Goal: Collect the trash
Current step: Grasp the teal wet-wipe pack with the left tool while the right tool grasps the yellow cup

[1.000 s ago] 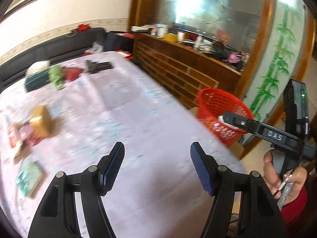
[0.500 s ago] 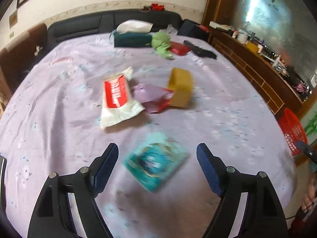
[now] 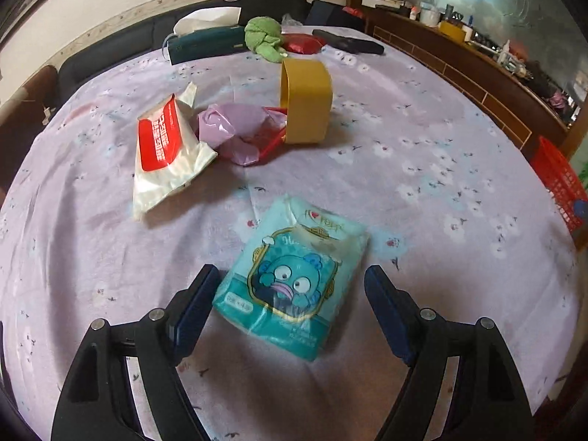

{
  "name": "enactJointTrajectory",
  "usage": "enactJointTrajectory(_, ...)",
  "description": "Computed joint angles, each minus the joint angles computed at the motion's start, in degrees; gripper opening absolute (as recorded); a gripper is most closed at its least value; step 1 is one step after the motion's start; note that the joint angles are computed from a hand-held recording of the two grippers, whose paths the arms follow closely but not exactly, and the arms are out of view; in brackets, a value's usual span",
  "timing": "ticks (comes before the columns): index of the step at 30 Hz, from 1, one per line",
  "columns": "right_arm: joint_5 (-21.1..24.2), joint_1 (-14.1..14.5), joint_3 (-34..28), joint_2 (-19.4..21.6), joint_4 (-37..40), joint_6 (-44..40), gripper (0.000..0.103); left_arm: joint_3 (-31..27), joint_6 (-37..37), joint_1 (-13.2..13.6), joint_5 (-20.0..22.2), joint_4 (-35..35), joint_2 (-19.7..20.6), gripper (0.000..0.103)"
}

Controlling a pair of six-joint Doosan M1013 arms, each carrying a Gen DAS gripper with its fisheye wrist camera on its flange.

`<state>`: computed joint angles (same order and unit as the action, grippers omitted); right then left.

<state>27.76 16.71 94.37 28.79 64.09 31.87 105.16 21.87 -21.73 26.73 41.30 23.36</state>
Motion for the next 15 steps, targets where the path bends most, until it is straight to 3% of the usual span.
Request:
enactJointTrajectory(2, 0.6, 0.2, -0.3, 0.1, -0.4, 0.0, 0.060, 0.0, -2.5, 0.3, -0.6, 1.0, 0.0, 0.067)
enactJointTrajectory(5, 0.8, 1.1, -1.2, 0.2, -2.1, 0.7, 0.060, 0.6, -5.6, 0.9, -2.2, 2.4, -0.3, 0.058)
enactJointTrajectory(8, 1.4, 2.3, -2.9, 0.4, -4.6, 2.2, 0.060, 2.3, -11.1, 1.8, -6.8, 5.0, -1.2, 0.050)
enactJointTrajectory(11, 1.9, 4.0, -5.4, 1.2, -7.7, 4.3, 0.060, 4.3, -22.8, 2.7, -10.7, 13.2, -2.3, 0.045)
enactJointTrajectory(15, 2.1, 7.1, -10.3, 3.5, -13.4, 9.5, 0.069, 5.7, -37.4, 2.5, -9.3, 25.7, -3.2, 0.045)
